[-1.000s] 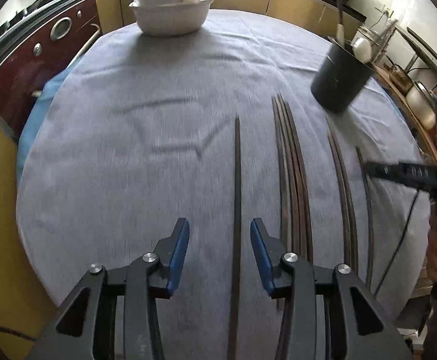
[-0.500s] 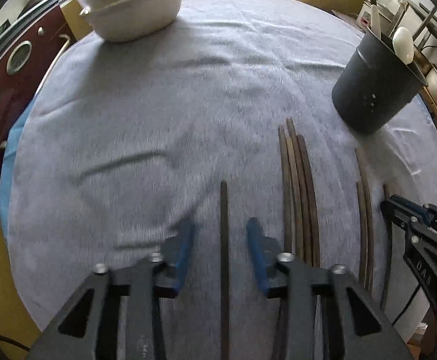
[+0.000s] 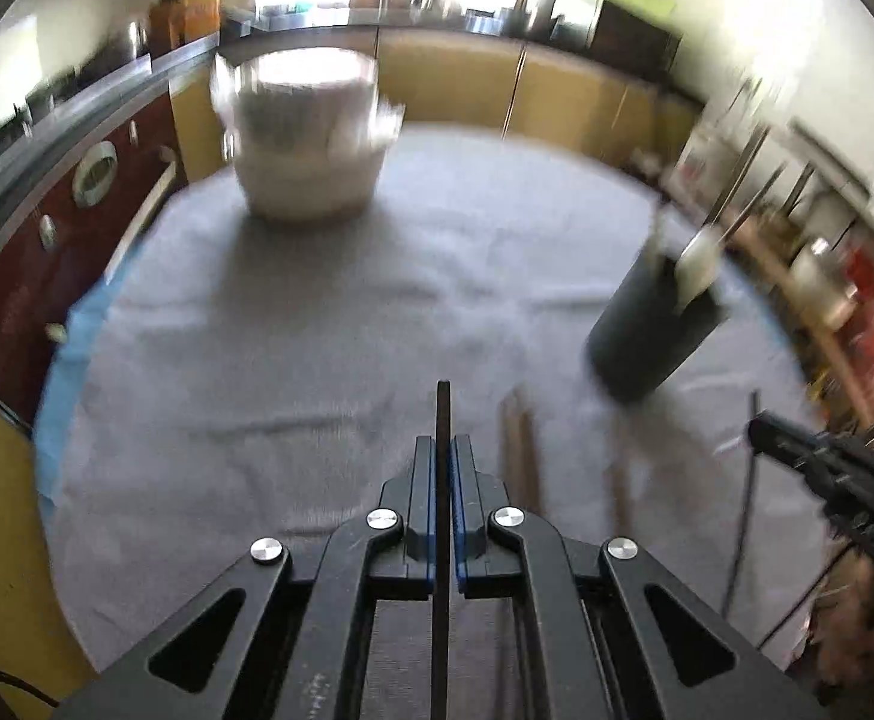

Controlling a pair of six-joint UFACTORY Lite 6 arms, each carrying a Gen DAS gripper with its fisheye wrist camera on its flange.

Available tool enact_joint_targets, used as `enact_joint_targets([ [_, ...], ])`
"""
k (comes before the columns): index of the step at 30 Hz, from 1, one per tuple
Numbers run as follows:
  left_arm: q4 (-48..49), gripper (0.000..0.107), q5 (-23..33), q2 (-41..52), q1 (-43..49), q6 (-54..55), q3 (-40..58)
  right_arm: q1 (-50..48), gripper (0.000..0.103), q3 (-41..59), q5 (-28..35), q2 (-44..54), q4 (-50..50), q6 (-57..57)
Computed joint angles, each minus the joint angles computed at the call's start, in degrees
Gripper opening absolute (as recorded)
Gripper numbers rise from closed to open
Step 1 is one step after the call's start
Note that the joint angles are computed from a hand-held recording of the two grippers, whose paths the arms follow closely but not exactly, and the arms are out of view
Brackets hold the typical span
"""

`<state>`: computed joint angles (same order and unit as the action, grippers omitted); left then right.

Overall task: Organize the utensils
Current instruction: 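Lift both chopsticks over the black holder and lower them inside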

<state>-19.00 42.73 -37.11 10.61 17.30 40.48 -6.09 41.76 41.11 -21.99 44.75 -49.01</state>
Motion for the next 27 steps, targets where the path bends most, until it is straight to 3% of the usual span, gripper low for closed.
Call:
enact_joint_targets([
  [3, 0.42, 0.004, 2.03, -4.31, -1.89, -3.07, 4.98, -1.89, 0.006, 0.05, 3.42, -5.75, 5.42, -3.27],
  [10, 9.97, 0.004, -0.79, -3.9, -13.65, -17.51, 13.86, -8.57, 0.006, 3.85, 11.07, -13.17, 12.88, -6.52],
  [17, 19.89, 0.004, -3.19, 6.16, -23.38, -29.3, 24.5, -10.21, 0.006, 15.0, 12.15, -5.75, 15.45, -4.71],
  [20, 25.44, 0.004, -2.47, 10.5, -27.68, -34.26, 30.54, -8.98, 0.006, 21.07, 10.59, -2.62, 14.94, -3.12],
  [27, 27.75, 0.003, 3.02, 24.81, -31.45, -33.92, 50.87, -3.72, 0.006, 39.55, 7.03, 8.9, 7.85, 5.51],
])
